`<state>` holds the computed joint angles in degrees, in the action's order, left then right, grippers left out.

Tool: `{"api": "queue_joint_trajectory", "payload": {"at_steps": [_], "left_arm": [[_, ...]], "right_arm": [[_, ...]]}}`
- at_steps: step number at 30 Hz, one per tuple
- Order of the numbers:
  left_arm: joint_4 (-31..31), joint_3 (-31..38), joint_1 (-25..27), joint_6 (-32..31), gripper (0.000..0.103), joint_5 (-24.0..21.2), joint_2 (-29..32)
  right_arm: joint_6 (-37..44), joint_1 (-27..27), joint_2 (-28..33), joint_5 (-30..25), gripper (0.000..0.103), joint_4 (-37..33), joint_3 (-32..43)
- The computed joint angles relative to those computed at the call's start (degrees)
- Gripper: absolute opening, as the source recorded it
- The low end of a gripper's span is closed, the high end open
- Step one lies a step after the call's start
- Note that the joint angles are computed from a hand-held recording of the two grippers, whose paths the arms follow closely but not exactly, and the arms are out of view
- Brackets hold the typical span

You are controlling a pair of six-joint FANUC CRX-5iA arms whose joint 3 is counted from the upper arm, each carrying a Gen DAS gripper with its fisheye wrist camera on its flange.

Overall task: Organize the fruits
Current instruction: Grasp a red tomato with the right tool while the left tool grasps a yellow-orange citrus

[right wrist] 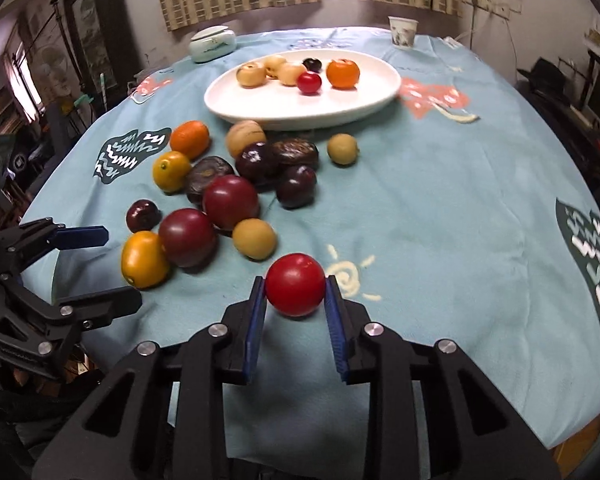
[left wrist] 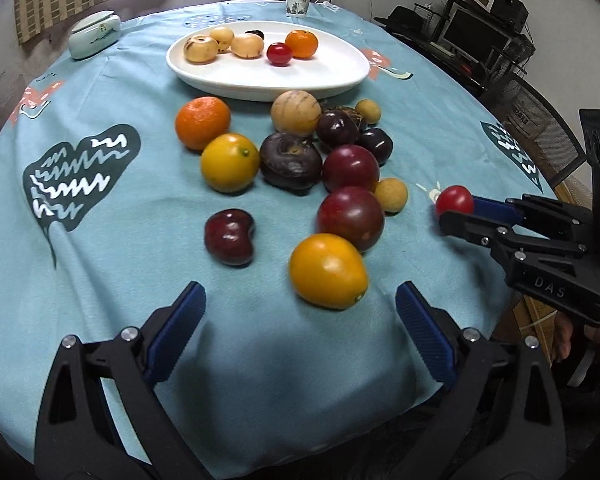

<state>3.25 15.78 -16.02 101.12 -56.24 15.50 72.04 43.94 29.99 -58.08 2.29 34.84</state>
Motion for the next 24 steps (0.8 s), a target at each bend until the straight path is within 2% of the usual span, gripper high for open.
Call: {"api": "queue_joint_trajectory", "payload": {"at_steps": [2, 3, 4, 6, 9, 24], "left_arm": [[0.3, 0.2, 0.0, 0.4, 0.09, 0.6, 0.7], [1.0, 0.3, 0.1, 0.1, 0.081, 0.9, 1.1], [1.1, 0.5, 0.2, 0.2, 0.077, 1.0, 1.5], [-0.9, 0.9, -0.6, 1.0, 0.075, 2.0, 1.7], [0.6, 0.4, -0.7, -1.5, 0.041, 3.3, 1.8], [-1.2, -1.5, 0.3, 1.1, 0.041, 5.4, -1.9]], "right_arm": [[0.5, -0.5, 0.0, 0.0, 0.03, -1.3, 0.1], [0.7, -0.6, 0.0, 0.0, 0.031, -1.8, 0.1], [0.9, -0.8, 0.1, 0.0, 0.031, -2.3, 0.1], [1.0, -1.0, 0.4, -0.2, 0.031, -3.0, 0.5], [1.3, -1.4, 1.3, -0.9, 0.031, -4.2, 1.6], [0.7, -1.1, 0.0, 2.1, 0.031, -3.5, 0.0]]}}
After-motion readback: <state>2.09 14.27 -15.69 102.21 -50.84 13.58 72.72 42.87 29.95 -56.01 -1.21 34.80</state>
